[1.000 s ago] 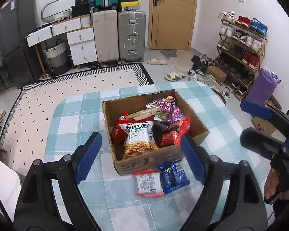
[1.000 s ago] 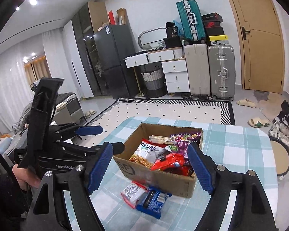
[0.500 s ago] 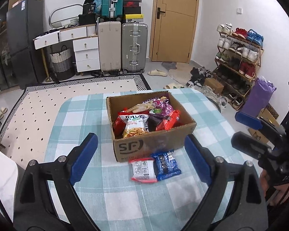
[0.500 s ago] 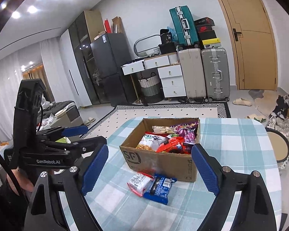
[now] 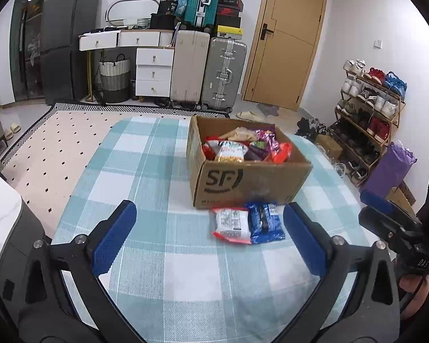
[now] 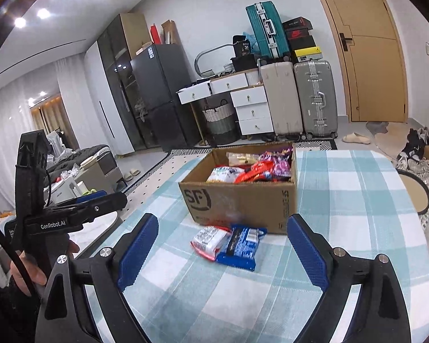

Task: Organize snacks
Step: 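Withdraw both open tools from the box back over the two remaining packets, then lower the right tool onto the blue biscuit packet and close on it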

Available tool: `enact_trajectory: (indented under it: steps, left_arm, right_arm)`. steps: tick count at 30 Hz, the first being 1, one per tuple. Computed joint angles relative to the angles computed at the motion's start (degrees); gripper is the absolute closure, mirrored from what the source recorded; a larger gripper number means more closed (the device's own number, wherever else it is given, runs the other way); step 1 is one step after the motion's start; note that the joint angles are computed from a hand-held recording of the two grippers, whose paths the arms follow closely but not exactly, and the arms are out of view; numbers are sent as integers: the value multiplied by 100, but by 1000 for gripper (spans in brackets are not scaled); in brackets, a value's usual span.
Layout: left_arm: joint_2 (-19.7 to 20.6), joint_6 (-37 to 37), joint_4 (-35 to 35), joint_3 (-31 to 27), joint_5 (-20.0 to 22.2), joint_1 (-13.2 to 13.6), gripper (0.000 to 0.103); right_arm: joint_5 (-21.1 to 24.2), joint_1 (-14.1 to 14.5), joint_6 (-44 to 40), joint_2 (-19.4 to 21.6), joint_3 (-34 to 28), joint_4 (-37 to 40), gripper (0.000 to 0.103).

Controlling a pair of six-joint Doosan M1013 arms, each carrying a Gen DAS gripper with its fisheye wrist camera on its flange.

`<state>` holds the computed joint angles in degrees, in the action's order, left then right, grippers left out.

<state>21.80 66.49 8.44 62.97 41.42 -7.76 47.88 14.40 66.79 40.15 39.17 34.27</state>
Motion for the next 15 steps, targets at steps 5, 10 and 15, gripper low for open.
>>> enact_trajectory:
  steps: [5,10,15]
  left_arm:
    - [161,-4,74,-101,123,-32,1]
    - [372,98,-32,-267,265,-31,1]
    - [538,202,-141,-387,379,-9,0]
  right_arm:
    - [160,17,205,136,-81,-115,10]
    - [449,47,537,410,-456,-435,10]
    - [906,67,870,828,-1101,-704,10]
